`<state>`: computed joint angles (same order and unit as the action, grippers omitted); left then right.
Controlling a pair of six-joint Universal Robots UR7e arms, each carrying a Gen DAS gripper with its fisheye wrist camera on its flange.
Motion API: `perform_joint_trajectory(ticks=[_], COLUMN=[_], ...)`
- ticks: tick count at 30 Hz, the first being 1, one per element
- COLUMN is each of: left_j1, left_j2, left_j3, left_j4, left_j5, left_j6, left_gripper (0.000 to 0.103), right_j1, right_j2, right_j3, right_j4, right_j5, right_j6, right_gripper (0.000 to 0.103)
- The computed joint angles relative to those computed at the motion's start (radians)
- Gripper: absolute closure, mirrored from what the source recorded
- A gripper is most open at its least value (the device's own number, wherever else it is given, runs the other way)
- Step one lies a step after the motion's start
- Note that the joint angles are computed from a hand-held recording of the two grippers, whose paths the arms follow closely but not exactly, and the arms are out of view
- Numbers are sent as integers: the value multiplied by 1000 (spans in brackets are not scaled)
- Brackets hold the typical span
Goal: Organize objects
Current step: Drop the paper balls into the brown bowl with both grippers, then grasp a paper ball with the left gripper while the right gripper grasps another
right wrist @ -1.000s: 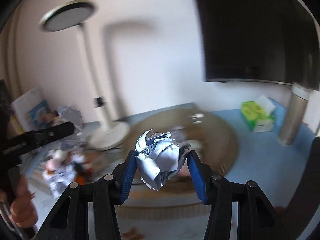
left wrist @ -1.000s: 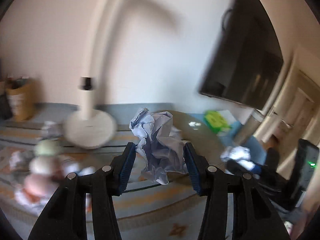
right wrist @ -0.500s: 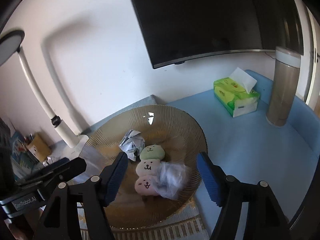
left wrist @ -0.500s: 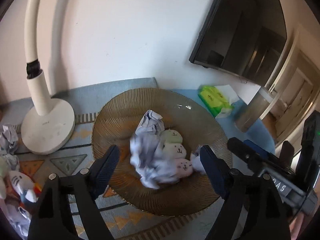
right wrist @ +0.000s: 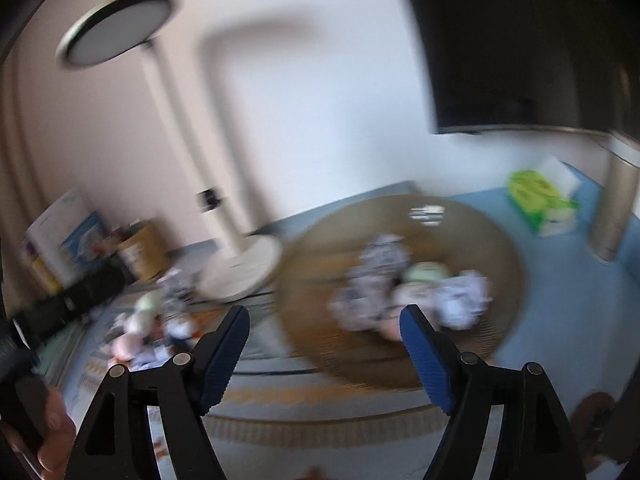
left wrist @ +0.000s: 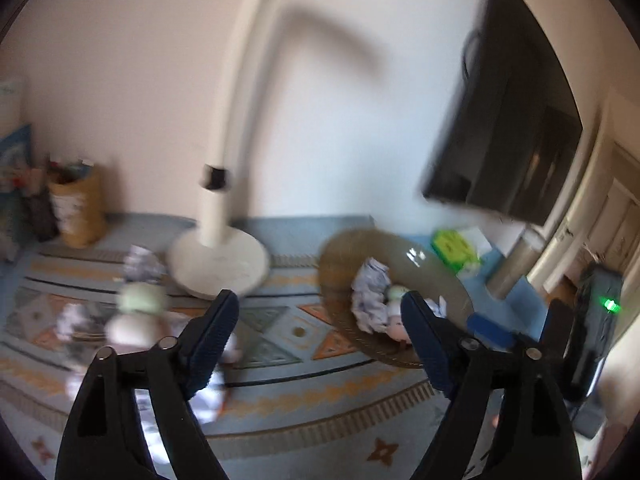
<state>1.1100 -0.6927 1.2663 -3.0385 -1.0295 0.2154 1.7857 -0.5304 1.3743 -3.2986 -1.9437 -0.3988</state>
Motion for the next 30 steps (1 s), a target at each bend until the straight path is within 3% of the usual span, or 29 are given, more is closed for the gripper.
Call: perform_joint_trajectory(ticks=[2, 5, 7, 9, 12, 18, 20, 22, 30], left_j1=[3, 23, 56, 87, 148, 226, 236, 234, 225], left_j2=[-59, -142, -184, -216, -264, -215, -212, -212, -224], left_j3=[92, 233, 294, 320, 366, 331, 320, 328, 348], left_j4=[-112, -321, -392, -353, -311, -300, -238, -278, -234], left_j5=[50, 156, 252, 332, 323, 288, 265, 239, 209], left_j6=[20, 78, 81, 22, -60, -65, -93, -52, 2], left_gripper=[1, 1, 1, 1, 1, 1, 1, 1, 1], right_j1=[16, 26, 27, 17, 7, 14, 20, 24, 35], right_j2=[19, 57, 89, 107, 137, 196, 194, 206, 223], right_j3=[6, 11, 9, 22, 8, -20, -22, -34, -55], right_j4=[6, 35, 56, 56, 80, 61, 76, 62, 88], right_j5=[23, 58, 76, 141, 195, 133, 113, 97, 64], right_j6=[7, 26, 29, 30, 57, 41, 34, 25, -3], right_gripper=[17, 14, 14, 14, 14, 11, 11, 10, 9])
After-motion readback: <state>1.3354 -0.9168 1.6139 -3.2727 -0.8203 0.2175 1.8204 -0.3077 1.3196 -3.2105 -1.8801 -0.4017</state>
